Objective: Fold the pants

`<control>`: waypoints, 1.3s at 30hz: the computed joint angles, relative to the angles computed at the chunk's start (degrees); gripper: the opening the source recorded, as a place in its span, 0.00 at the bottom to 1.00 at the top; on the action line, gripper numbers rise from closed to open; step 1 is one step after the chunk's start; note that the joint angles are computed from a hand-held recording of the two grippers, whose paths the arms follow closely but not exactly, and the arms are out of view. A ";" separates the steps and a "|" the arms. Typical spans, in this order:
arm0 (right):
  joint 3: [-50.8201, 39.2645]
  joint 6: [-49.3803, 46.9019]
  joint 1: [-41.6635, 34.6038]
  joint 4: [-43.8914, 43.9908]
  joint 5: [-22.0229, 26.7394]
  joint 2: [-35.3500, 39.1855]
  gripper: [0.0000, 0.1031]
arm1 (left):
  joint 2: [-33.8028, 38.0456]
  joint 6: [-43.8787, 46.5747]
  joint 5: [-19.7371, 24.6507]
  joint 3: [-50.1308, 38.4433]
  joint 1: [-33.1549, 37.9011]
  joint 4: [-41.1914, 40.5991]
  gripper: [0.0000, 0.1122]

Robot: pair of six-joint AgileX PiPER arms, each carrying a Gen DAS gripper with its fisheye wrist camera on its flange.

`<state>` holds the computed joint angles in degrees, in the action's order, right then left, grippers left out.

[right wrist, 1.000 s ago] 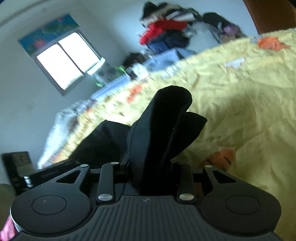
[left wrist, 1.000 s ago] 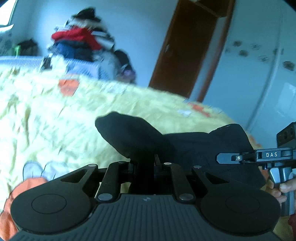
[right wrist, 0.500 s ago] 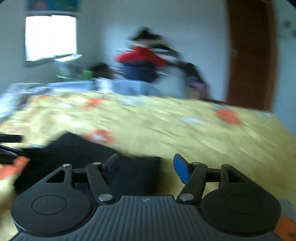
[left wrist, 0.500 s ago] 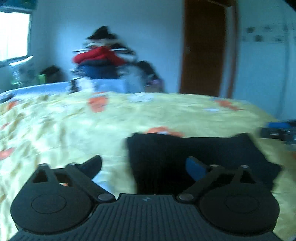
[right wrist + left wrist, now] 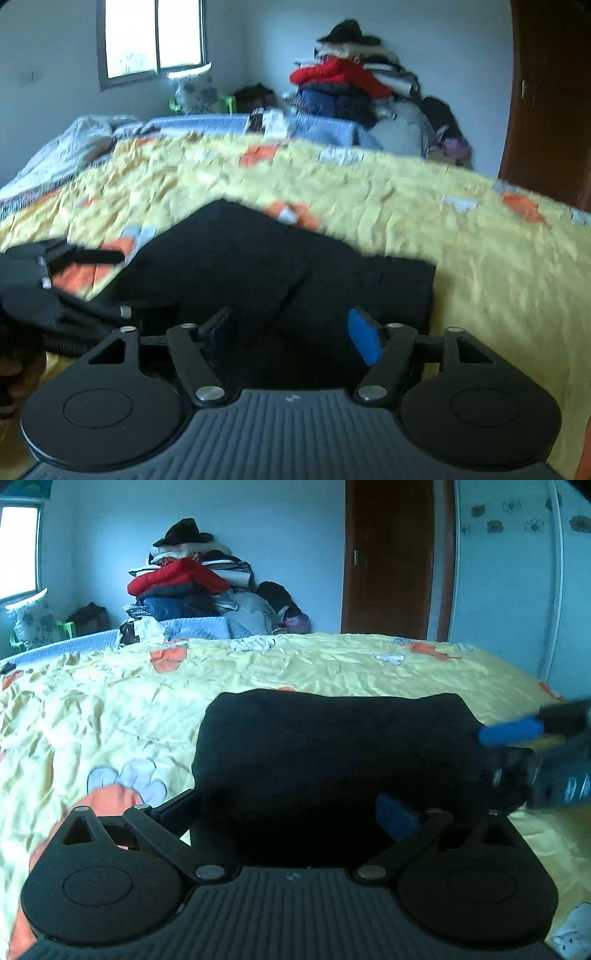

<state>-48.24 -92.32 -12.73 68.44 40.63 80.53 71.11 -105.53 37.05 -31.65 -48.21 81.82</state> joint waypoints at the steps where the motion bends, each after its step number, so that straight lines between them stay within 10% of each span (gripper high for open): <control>1: 1.21 -0.82 1.13 -0.21 -2.47 0.60 0.72 | 0.62 0.46 -0.41 -0.03 -0.14 -0.70 0.92; 18: 13.20 10.21 2.80 -0.86 -9.24 -12.05 0.96 | 1.69 -0.94 21.35 -3.03 -17.25 -13.84 0.92; 24: 13.22 26.16 2.84 -11.26 -7.87 -11.96 0.96 | 1.13 -1.57 22.40 -1.75 -21.00 -17.97 0.92; 39: 20.93 23.07 6.83 -11.26 -16.84 -18.49 1.00 | 0.67 -7.95 23.59 0.70 -23.87 -20.25 0.92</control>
